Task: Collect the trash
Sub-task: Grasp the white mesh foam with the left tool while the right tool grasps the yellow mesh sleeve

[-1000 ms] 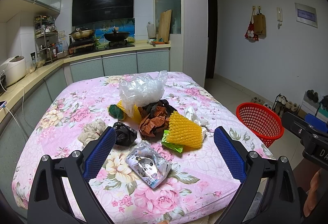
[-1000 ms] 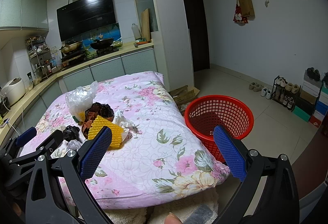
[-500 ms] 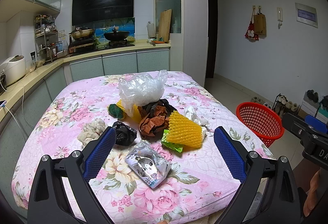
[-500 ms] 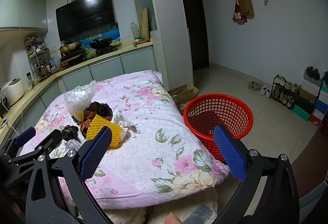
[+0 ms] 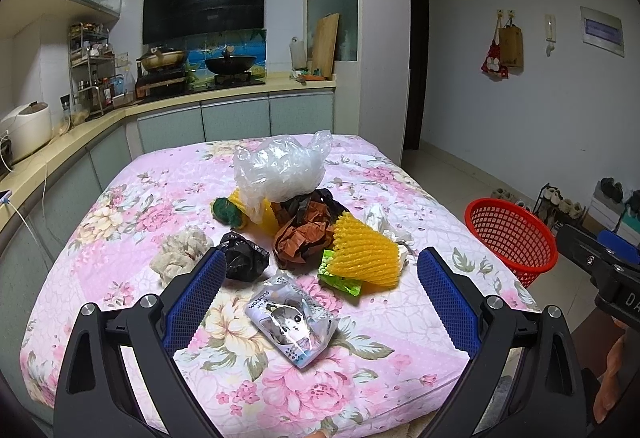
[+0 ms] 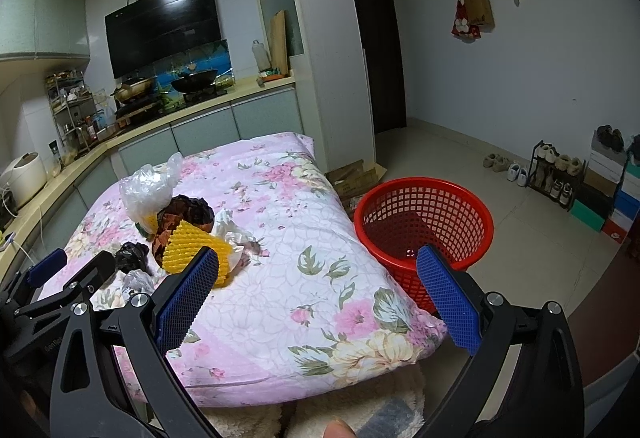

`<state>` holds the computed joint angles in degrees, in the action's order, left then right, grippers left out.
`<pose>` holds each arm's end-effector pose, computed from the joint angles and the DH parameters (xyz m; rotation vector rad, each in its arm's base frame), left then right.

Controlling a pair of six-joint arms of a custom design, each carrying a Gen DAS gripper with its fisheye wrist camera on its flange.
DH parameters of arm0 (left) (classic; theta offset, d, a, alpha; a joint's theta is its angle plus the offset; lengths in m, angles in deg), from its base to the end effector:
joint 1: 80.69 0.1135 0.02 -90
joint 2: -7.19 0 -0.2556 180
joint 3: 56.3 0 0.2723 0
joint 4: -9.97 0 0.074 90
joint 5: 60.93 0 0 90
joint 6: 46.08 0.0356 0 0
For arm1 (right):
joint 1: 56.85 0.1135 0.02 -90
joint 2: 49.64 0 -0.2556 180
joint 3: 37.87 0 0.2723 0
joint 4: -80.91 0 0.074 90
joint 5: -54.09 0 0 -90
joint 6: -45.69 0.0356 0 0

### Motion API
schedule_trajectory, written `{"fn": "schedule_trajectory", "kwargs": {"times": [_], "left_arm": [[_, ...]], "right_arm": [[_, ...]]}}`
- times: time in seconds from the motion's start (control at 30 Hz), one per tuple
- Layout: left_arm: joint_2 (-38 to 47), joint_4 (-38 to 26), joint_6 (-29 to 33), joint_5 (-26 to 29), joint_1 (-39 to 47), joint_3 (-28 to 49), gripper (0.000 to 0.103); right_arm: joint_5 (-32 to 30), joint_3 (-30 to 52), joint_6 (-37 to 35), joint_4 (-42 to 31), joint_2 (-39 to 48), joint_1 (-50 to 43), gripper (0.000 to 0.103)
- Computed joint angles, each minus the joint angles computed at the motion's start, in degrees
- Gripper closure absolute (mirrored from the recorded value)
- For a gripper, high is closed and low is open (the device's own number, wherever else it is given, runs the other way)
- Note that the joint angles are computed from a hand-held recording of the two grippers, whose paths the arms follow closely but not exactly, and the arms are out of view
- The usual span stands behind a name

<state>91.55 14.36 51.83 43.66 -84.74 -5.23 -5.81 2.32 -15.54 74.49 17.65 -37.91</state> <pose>0.3160 -0.0314 0.1660 0.3692 2.0316 -0.2225 0.2433 0.0646 0.1674 0.4702 2.0153 -0.0588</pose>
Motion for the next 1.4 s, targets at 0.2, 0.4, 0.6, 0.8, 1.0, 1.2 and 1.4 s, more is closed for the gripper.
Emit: {"fn": "schedule_trajectory", "kwargs": {"times": [0.2,0.4,0.6,0.8,1.0,1.2,1.4], "left_arm": [[3.2,-0.3,-0.6,0.2,0.5,2.1,0.010],[7.4,-1.6,-1.1,1.1,2.9,6.0,0.010],[12.8,-6.4,-2.8,4.2,8.2,13.7,0.010],[17.7,-9.4,-4.7,5.3,13.1,20.3,0.010],[21.7,-12.4,-5.0,6.9,15.6,24.8,0.010],[26.4,-14.4,-1.8,6.0,14.7,26.8,0.011],[30.9,-15.3,-3.0,5.8,15.0,32.2,0.013]], "right_arm": [[-1.5,0.4,-0.2,0.7,2.3,-1.5,0.007],[-4.8,2.3,0.4,1.2,7.1,-4.3,0.007],[-8.0,4.6,0.3,1.9,11.2,-6.8,0.007],[-10.9,7.5,0.2,2.1,15.3,-8.5,0.007],[-14.3,10.4,-0.2,2.4,19.5,-9.1,0.007],[-16.7,14.4,-1.5,1.1,24.2,-8.7,0.007],[-17.7,18.1,-2.1,0.1,27.6,-8.8,0.007]]}}
